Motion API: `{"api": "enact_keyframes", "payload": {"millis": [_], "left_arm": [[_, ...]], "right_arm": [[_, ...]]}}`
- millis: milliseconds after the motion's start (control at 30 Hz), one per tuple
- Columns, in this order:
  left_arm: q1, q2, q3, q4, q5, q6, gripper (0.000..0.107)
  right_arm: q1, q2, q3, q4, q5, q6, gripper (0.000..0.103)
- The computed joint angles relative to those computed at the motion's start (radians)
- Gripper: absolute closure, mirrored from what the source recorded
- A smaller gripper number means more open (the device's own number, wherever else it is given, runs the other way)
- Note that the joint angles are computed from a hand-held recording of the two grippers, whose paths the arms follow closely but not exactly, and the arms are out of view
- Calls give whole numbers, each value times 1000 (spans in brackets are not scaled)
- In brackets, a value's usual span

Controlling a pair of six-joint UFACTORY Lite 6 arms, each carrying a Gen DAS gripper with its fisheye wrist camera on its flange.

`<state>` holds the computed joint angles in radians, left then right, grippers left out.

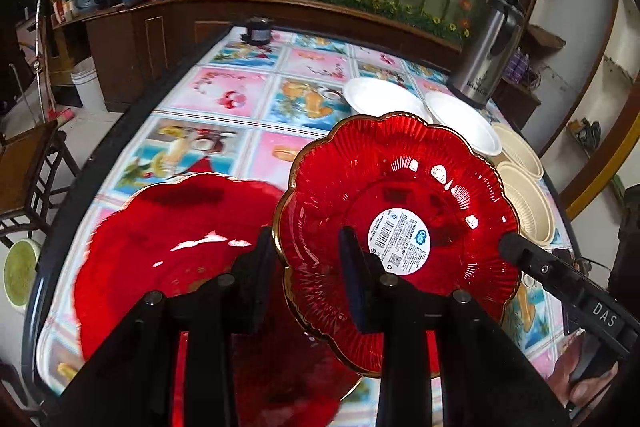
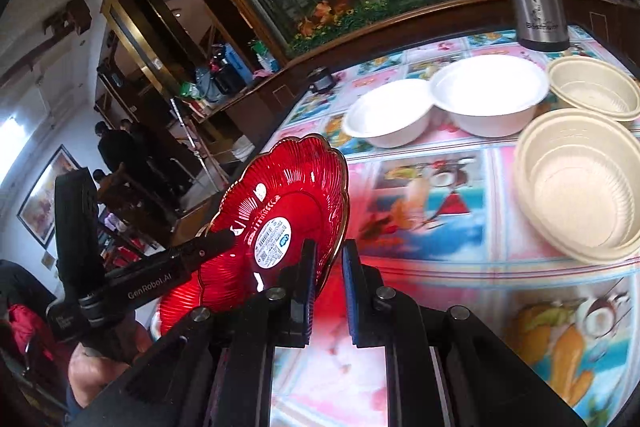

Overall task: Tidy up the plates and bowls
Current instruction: 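Lift the smaller red plate with the left gripper toward the large red plate, then lower the smaller red plate onto the large red plate with the left gripper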

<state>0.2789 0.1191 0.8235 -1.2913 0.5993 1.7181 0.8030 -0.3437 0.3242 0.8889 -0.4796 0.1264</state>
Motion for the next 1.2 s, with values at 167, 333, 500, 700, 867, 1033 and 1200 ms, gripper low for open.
{"api": "enact_keyframes", "payload": {"millis": [167, 333, 500, 700, 867, 1033, 1200], "left_arm": [[147, 13, 12, 23, 84, 64, 79], [260, 74, 49, 36, 134, 121, 79], [308, 159, 103, 50, 148, 125, 79], [327, 238, 147, 32, 118, 143, 79], [332, 303, 198, 34, 89, 128, 79], [320, 297, 173, -21, 47, 205, 78], [289, 287, 130, -104, -16, 306, 78]], "right_arm": [[97, 121, 128, 102, -20, -70, 91], [139, 257, 237, 72, -11, -30, 91], [155, 375, 333, 55, 8, -15, 91], [146, 520, 474, 104, 59, -93, 91], [115, 642, 607, 178, 127, -227, 91], [132, 717, 707, 437, 123, -522, 91], [151, 742, 750, 609, 79, -718, 91]]}}
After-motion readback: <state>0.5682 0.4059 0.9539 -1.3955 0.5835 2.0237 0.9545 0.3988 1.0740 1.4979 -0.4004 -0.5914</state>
